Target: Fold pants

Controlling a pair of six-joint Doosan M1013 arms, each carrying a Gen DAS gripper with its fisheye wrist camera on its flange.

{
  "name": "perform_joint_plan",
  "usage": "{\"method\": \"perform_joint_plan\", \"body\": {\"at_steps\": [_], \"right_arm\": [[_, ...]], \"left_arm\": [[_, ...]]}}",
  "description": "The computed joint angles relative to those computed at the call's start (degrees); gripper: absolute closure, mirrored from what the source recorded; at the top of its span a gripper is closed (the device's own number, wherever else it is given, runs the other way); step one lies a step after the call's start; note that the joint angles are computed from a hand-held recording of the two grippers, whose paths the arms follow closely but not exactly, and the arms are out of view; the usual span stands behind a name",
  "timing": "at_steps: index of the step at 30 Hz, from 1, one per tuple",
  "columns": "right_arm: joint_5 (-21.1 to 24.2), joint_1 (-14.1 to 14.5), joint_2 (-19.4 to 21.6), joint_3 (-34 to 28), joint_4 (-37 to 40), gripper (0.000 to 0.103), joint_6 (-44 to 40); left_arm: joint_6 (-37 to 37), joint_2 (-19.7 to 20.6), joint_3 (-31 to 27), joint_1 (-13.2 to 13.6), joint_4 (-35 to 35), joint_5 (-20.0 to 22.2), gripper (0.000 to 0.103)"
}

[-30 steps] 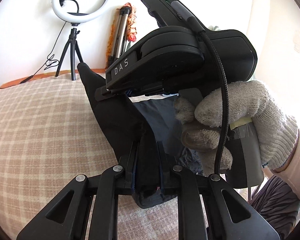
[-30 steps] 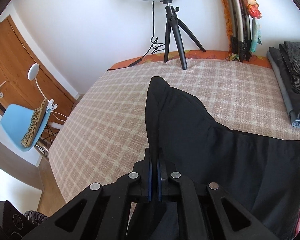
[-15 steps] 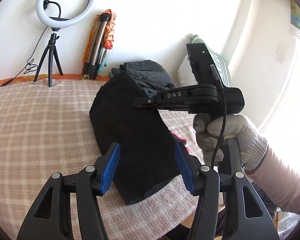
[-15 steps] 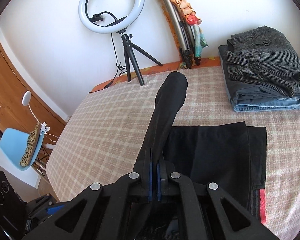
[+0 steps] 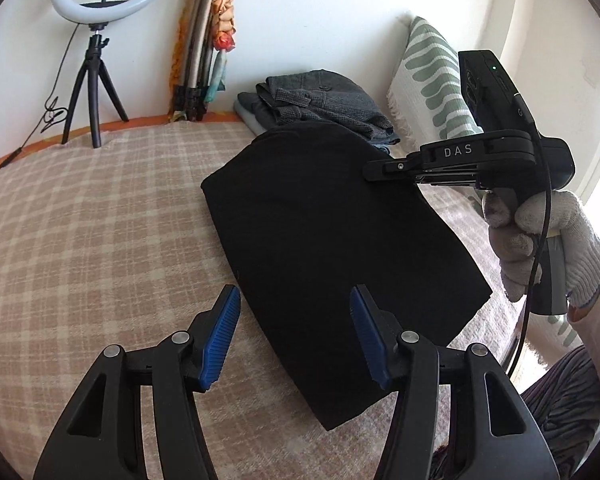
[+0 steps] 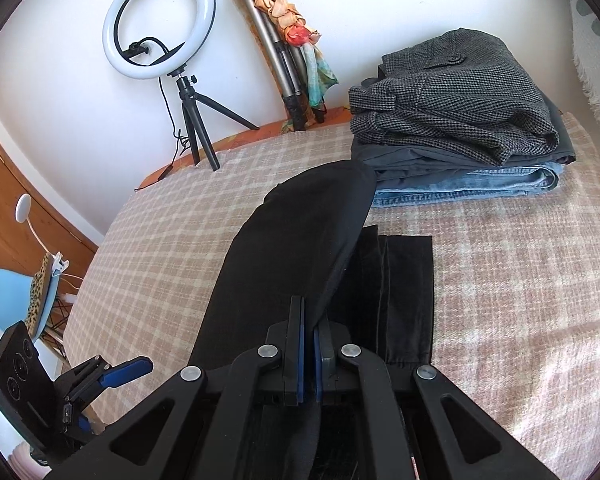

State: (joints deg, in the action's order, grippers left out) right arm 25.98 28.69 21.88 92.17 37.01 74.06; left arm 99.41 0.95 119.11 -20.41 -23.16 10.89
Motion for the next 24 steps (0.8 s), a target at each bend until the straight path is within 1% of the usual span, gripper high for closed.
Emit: {"method": "perform_joint_plan", "body": {"at_steps": [3,5,8,12,15,18,21,23,24], "right_arm": [[0.3,-0.6,0.7,-0.5,-2.2,0.102,1.8],[0.5,-0.8,1.3,-1.1,-5.0,0.102,4.2],[1.4,-1.1,2.3,-1.8,-7.5,0.102,6.6],[2.2,-1.2,3.2,-2.2,-10.5,0.102,9.0],[2.2,-0.7,3.6,-2.3,-14.2,0.102,11.3],[2.3,-0.3,4.0,-2.5,-17.4,0.102,13.7],[2.2,-0.1,4.2,-2.6,-19.0,0.102,15.0],[1.9,0.1,4.1,-2.5,-20.2,0.101,15.7],[1.6,0.3,4.1,-2.5,-21.5,0.098,16.8]], "left_arm": [[-0.1,0.7,-0.6,-1.1,1.6,-0.6,0.047],[0.4,1.5,-1.1,-1.7,1.6,-0.2,0.047],[-0.6,2.6,-1.7,-2.6,3.3,0.3,0.047],[-1.2,3.0,-1.9,-3.8,6.4,0.5,0.047],[0.5,3.2,-2.1,-3.9,4.7,1.4,0.047],[-2.6,3.3,-2.0,-4.6,8.3,1.7,0.047],[-9.5,3.5,-2.3,-5.7,16.4,2.4,0.047],[-12.7,3.6,-2.2,-6.1,19.7,2.4,0.047],[-13.3,3.6,-2.3,-6.2,20.3,2.6,0.047]]}}
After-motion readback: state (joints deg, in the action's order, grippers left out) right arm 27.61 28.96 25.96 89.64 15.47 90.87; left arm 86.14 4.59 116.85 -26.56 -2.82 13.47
